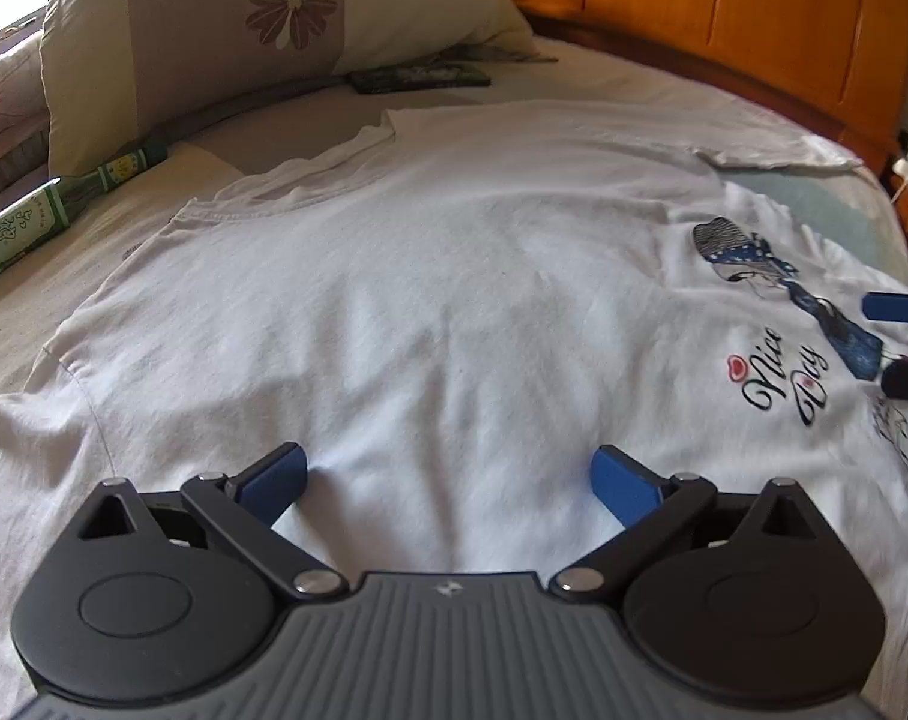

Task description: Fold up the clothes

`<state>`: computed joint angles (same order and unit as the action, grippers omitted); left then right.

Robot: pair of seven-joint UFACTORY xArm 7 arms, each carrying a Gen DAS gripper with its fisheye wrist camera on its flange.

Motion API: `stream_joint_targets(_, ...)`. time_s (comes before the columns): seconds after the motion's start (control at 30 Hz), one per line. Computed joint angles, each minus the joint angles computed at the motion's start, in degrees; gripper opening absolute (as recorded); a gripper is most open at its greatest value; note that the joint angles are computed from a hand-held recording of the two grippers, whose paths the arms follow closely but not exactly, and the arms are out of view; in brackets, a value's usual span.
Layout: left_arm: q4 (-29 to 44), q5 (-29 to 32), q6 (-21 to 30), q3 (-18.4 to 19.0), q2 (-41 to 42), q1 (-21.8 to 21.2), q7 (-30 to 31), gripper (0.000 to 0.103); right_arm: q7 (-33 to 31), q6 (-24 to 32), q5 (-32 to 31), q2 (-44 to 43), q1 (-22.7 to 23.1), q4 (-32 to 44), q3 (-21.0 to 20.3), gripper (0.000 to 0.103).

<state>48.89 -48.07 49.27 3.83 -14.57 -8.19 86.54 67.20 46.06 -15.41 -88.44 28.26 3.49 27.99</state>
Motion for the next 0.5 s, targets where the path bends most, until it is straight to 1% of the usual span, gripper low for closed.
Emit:
stream_joint_targets(0.03, 0.6, -0.8, 2.1, 1.5, 0.5, 0.8, 1.2, 0.102, 0.1, -0.1, 0.0, -0.2, -0.1, -0.1, -0.1, 0.103)
stream_joint_targets(0.1, 0.9, -0.9, 4.0, 3.5, 0.7, 2.9, 2.5, 0.102, 0.0, -0.4, 0.0, -0.7, -0.1, -0.4, -0.7, 0.103)
stream_joint_targets(0.2, 0.2, 0.4, 6.0, 4.8, -0.8, 5.3, 6.4, 0.102, -0.5, -1.0, 0.3, -1.0, -0.3, -0.7, -1.7, 0.103)
stream_joint_targets(0.23, 0.3, 1.9, 5.9, 4.3, -1.3, 5.9, 5.4, 0.102, -0.7, -1.2, 0.4, -0.9, -0.5, -0.8, -2.0, 0.103)
stream_joint_targets(0.27, 0.5, 4.0, 5.4, 3.4, -1.7, 6.3, 3.1, 0.102, -0.7, -1.5, 0.6, -0.7, -0.7, -0.8, -2.1, 0.103)
stream_joint_targets(0.37, -0.7, 4.9, 3.3, 1.9, -4.2, 5.1, 1.0, 0.099, -0.4, -3.1, 0.7, 0.3, -1.6, -0.7, -1.7, 0.103)
stream_joint_targets(0.4, -1.0, 4.5, 4.2, 2.1, -5.1, 4.1, 1.6, 0.099, -0.3, -3.6, 0.6, 0.8, -1.9, -0.5, -1.4, 0.103)
stream_joint_targets(0.43, -1.1, 3.8, 6.3, 2.6, -5.9, 2.9, 2.7, 0.099, -0.1, -4.0, 0.4, 1.3, -2.3, -0.4, -1.1, 0.103)
stream_joint_targets(0.47, -1.6, 3.1, 8.5, 3.0, -6.9, 1.8, 4.4, 0.100, 0.0, -4.4, 0.3, 1.7, -2.5, -0.2, -0.8, 0.103)
stream_joint_targets(0.5, -2.8, 2.9, 9.3, 2.7, -8.1, 0.7, 6.3, 0.100, 0.2, -4.4, 0.2, 2.0, -2.7, -0.1, -0.6, 0.103)
